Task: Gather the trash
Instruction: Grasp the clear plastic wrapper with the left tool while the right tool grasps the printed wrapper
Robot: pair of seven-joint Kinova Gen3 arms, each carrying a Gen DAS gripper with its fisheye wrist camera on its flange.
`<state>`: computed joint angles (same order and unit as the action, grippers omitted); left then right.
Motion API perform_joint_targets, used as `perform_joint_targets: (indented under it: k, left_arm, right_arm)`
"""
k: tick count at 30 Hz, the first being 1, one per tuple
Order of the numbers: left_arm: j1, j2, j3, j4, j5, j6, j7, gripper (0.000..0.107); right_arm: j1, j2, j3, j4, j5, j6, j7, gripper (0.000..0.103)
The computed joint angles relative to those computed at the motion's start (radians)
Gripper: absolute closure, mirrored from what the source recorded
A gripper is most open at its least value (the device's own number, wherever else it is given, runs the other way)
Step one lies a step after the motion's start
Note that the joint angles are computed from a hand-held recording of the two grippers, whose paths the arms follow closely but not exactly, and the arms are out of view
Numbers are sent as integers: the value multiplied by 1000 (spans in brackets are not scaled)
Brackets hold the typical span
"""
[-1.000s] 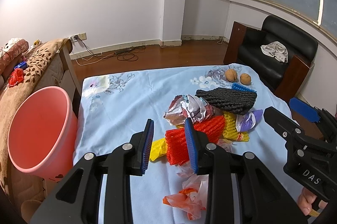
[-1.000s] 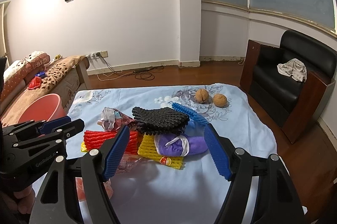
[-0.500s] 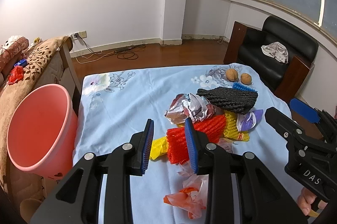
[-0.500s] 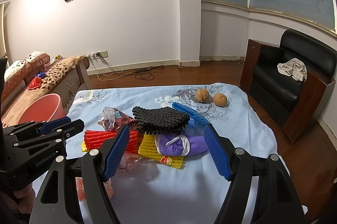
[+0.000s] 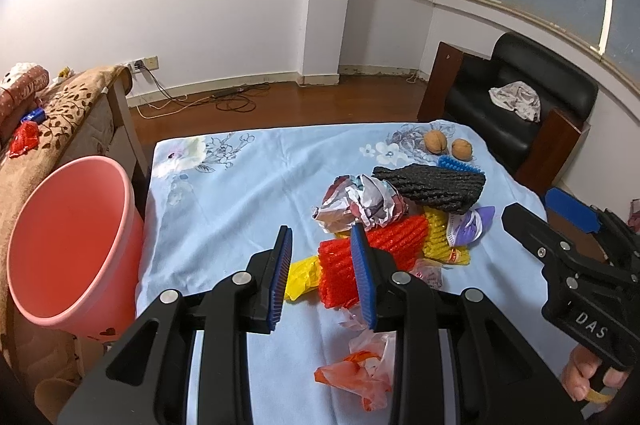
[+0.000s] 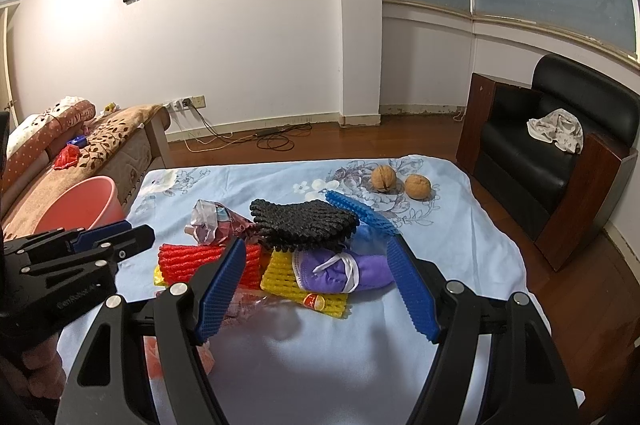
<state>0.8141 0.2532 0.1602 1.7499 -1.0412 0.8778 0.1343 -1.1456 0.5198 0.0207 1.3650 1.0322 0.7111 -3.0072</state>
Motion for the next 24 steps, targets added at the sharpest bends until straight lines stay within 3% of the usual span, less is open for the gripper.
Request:
perform_joint_targets:
  k: [4, 12, 16, 20, 24]
  left_arm:
    - [-14, -34, 3, 48, -28, -57, 17, 77]
    - [-96, -103, 21, 164, -5, -259, 30, 77]
    - [-120, -119, 30, 204, 22, -349, -4, 77]
    - [-117, -107, 38, 202, 61, -354, -68, 77]
    - [-128, -117, 30, 217, 123, -416, -148, 77]
  right_arm:
    - [6, -4, -2, 14, 0, -16, -6, 31]
    - [27, -15, -4, 39, -14, -57, -5, 33]
    - [38, -26, -2, 61, -21, -91, -8, 33]
    - [43, -30, -2, 68, -31, -103, 2, 33]
    - [50, -44, -9, 86, -49, -119, 18, 34]
